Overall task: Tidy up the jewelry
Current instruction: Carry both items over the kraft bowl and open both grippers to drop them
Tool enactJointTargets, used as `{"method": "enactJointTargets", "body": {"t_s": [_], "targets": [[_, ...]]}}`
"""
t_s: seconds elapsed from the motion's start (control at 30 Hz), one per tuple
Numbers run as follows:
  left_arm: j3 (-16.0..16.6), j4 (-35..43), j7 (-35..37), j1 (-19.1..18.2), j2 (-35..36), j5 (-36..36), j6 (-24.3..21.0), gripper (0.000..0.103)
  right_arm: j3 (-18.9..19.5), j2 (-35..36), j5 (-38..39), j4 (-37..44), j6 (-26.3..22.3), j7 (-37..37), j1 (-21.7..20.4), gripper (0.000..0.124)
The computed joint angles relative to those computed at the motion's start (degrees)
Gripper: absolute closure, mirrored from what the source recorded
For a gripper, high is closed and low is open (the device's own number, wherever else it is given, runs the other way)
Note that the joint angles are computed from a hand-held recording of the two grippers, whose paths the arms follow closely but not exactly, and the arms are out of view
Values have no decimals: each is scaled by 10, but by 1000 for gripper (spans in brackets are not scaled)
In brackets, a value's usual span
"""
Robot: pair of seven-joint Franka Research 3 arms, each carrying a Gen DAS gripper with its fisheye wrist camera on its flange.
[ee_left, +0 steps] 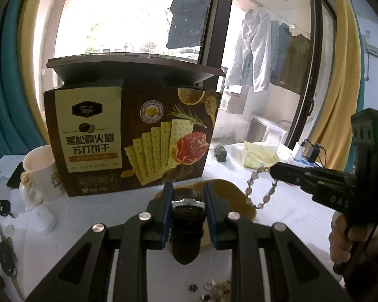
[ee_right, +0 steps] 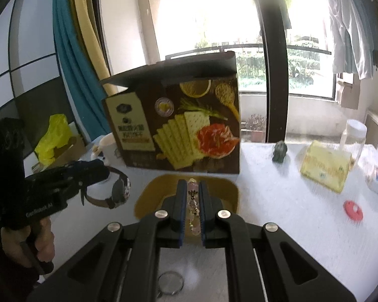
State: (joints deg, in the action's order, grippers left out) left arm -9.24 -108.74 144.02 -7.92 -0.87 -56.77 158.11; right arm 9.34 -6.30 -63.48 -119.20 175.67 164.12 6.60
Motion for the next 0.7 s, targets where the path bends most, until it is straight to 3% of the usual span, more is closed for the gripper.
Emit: {"method": "enactJointTargets", "body": {"t_s": [0.2,0.3,0.33,0.37,0.43,0.7], "targets": [[-11,26,-49,5,33,47,23,79,-20,35,7,39,-6,-13,14,115],[-22,36,-41,10,41,47,41,74,-36,48,54,44,-4,-56,29,110],[-25,38,-43,11,43,52,46,70,-39,51,67,47,-16,-71,35,95],[-27,39,-43,12,44,53,50,59,-42,54,64,50,-22,-68,39,73],[-31,38,-41,16,43,41,52,48,-51,57,37,50,-10,-30,43,62],[-25,20,-44,19,27,23,41,40,-56,38,50,13,-2,-13,45,61]]}}
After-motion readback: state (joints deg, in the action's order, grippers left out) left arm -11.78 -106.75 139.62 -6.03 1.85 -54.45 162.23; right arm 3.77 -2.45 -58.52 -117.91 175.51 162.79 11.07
